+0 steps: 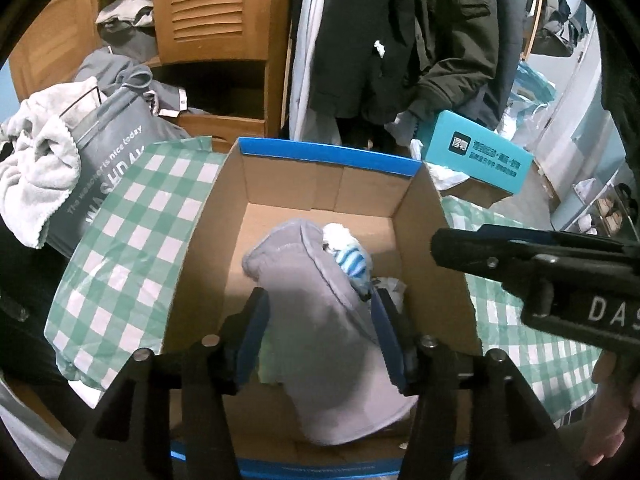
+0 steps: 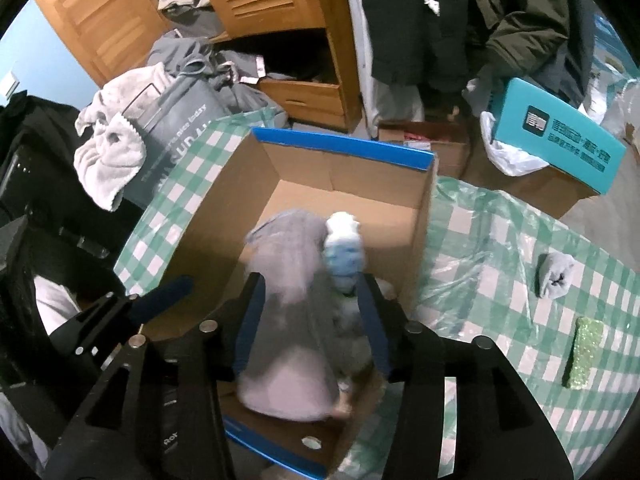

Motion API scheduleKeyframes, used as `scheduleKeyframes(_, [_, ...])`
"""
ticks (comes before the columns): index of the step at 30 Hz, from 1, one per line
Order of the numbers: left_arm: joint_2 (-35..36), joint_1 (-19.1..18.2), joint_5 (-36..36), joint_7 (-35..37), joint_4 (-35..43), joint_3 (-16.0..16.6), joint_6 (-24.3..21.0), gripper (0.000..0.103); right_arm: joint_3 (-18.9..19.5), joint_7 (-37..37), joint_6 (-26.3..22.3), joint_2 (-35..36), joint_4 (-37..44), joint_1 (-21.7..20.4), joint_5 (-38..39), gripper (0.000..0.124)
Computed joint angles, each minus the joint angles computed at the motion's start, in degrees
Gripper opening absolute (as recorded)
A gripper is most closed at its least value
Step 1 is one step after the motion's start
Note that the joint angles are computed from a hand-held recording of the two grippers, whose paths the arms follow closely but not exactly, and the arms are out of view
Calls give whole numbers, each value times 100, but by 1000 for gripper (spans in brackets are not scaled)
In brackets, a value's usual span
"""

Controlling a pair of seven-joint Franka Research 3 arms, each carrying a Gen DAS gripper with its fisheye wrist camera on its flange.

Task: Organize soft objects
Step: 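Lower the grey towel into the box and open the right tool while the left tool releases the sock, then withdraw both open tools from the box back over the table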

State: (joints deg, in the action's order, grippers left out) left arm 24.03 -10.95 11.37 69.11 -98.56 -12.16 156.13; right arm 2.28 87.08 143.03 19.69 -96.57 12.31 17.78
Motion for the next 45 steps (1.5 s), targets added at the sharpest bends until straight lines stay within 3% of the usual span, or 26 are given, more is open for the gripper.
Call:
scheduleKeyframes(12, [16,30,-251,149,40,-160,-38,59,-140,244,225,-384,-581,-64,-171,65])
scheduleKeyframes(25, [84,-129,-434,413,175,-313,-140,60,-267,463,359,-834,-1320,-249,-390,66])
scheduleKeyframes(28, [94,-186,-437,463,192,-325,-137,71,-296,541,382,-927,-1457,-296,-435,67])
scheduleKeyframes(38, [159,-237,-663,760,252,-520,-84,71,-366,687,520,-1277,-1955,-469,-557,67])
scheduleKeyframes(45, [295,-455,-598,748,449,-486,-220,71,-425,820,566,-1543,-2331,-589,-792,67])
